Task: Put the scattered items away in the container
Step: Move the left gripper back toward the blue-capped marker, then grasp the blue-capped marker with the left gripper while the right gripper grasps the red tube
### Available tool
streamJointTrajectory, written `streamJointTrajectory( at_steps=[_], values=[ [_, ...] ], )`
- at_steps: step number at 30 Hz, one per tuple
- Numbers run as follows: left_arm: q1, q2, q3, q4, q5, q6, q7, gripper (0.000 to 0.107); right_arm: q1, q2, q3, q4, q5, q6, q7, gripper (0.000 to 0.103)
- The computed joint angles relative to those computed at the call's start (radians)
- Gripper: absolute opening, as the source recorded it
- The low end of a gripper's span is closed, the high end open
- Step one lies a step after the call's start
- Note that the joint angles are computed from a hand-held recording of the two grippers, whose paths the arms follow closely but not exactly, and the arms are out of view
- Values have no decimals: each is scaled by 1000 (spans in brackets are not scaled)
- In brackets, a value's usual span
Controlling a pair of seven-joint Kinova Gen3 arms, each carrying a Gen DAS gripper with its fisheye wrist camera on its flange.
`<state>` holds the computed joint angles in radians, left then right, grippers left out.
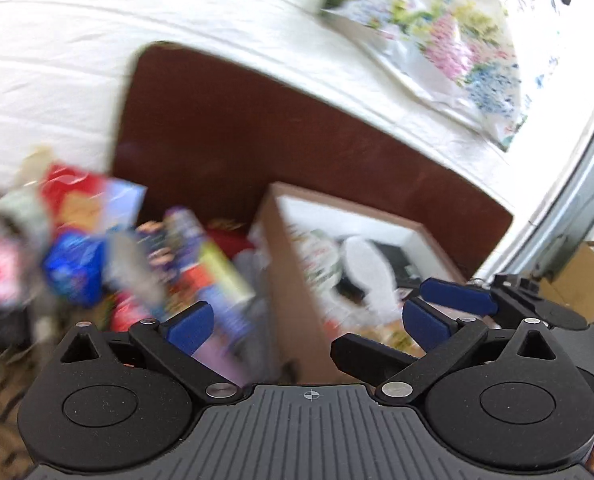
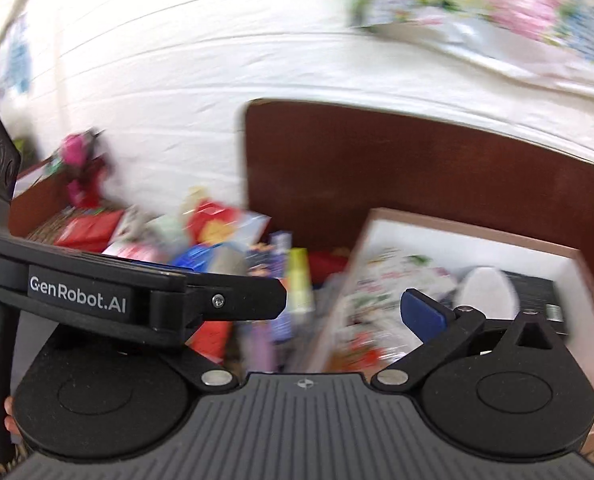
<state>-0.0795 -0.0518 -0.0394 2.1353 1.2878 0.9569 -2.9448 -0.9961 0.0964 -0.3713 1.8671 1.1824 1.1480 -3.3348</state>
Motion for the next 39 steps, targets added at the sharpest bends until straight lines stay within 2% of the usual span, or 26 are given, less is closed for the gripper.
streamJointTrajectory(
  at_steps=[4, 9, 14, 17, 19, 22, 24, 26, 29, 32, 36, 37, 38, 39],
  values=[
    [-80, -25, -80, 104, 10, 23, -137, 103, -58, 114, 4, -44, 51, 2, 22, 102],
    [-204, 40, -148, 131, -10, 102, -183, 103, -81, 190, 62, -96, 12, -101, 46, 102],
    [-268, 85, -133, 148, 20, 32, -231, 103, -90, 222, 118, -104, -28, -181, -20, 102],
    [-279, 119, -115, 135, 21, 18, -214, 103, -83, 235, 142, -106, -52, -223, -38, 96],
    [-280, 140, -101, 118, 16, 28, -201, 101, -85, 245, 156, -106, -52, -238, -44, 91],
    [-267, 164, -71, 87, 11, 55, -219, 93, -90, 268, 177, -112, -39, -247, -47, 84],
    [-240, 170, -45, 67, 22, 38, -243, 88, -94, 279, 190, -110, -22, -253, -59, 80],
    [-202, 183, -18, 44, 43, -5, -257, 81, -88, 288, 199, -108, -9, -269, -67, 78],
    [-151, 230, 14, -20, 16, -51, -204, 72, -68, 292, 214, -96, 13, -321, -98, 73],
    [-97, 276, 29, -62, 5, -137, -157, 71, -38, 301, 226, -94, 26, -379, -114, 73],
    [-70, 301, 78, -70, 46, -267, -231, 67, -6, 328, 249, -118, 18, -433, -93, 69],
    [-63, 304, 84, -76, 40, -285, -240, 59, -3, 337, 259, -125, 18, -440, -97, 67],
    [-53, 309, 89, -80, 32, -305, -250, 40, 1, 345, 269, -128, 19, -452, -104, 66],
    [-50, 310, 89, -79, 37, -311, -276, 37, 7, 348, 279, -125, 26, -475, -124, 63]
  ],
)
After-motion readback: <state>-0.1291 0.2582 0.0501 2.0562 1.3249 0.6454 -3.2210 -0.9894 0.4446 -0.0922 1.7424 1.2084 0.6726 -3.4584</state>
